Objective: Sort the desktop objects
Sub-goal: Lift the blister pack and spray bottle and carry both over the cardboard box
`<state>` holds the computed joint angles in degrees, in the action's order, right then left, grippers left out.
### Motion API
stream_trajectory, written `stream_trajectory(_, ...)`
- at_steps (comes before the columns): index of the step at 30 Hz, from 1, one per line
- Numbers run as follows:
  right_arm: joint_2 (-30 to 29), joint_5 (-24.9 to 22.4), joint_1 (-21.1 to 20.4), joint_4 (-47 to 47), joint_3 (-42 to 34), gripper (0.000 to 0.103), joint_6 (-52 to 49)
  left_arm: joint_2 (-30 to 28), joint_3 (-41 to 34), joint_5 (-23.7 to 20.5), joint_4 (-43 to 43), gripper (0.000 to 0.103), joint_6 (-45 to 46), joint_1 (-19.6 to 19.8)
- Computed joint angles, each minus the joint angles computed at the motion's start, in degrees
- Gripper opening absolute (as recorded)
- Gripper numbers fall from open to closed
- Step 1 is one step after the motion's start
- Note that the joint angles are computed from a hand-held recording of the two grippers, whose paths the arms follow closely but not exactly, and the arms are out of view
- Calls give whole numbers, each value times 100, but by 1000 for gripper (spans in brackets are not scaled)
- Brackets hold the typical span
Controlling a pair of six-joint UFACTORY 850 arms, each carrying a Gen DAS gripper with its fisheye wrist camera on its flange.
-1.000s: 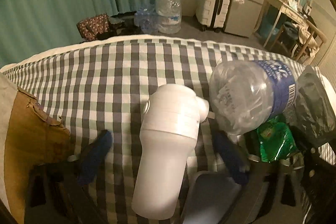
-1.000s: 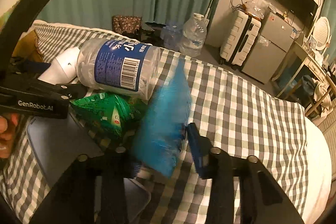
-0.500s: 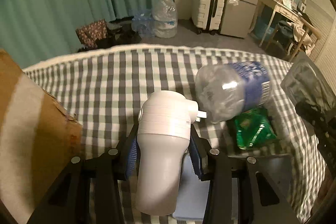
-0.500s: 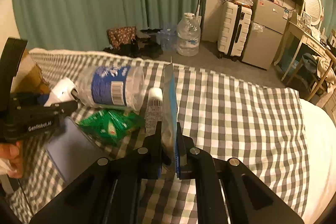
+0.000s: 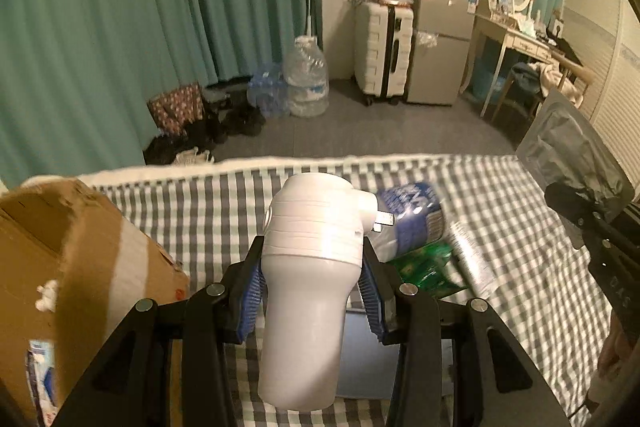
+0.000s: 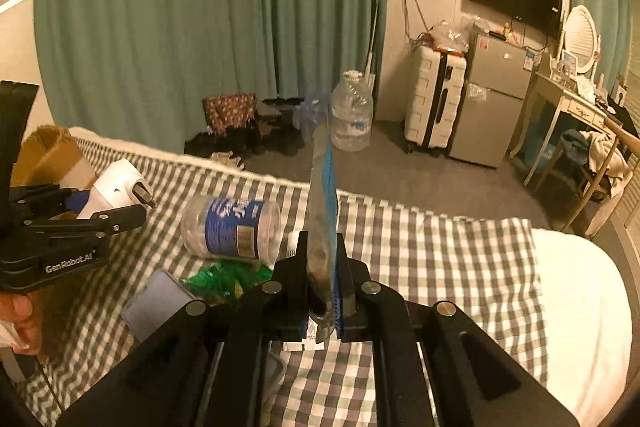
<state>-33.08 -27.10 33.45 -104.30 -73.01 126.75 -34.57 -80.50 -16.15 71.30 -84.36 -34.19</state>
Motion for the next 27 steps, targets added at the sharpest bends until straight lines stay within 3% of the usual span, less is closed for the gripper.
stream_trajectory(10, 541, -428, 141, -288, 334, 8, 327, 784, 522, -279, 2031, 44, -1839, -233)
stream_trajectory(17, 986, -886, 351, -300, 627, 8, 410, 1224, 823, -557, 2018, 44, -1725, -458)
stream_trajectory(25, 1364, -1115, 602, -278, 860, 8, 430, 1829, 1332, -770, 2223, 44, -1965, -528)
stream_trajectory(27, 1393, -1071, 665, -247, 850, 8, 468, 1925, 1399, -1001, 2062, 44, -1814, -544)
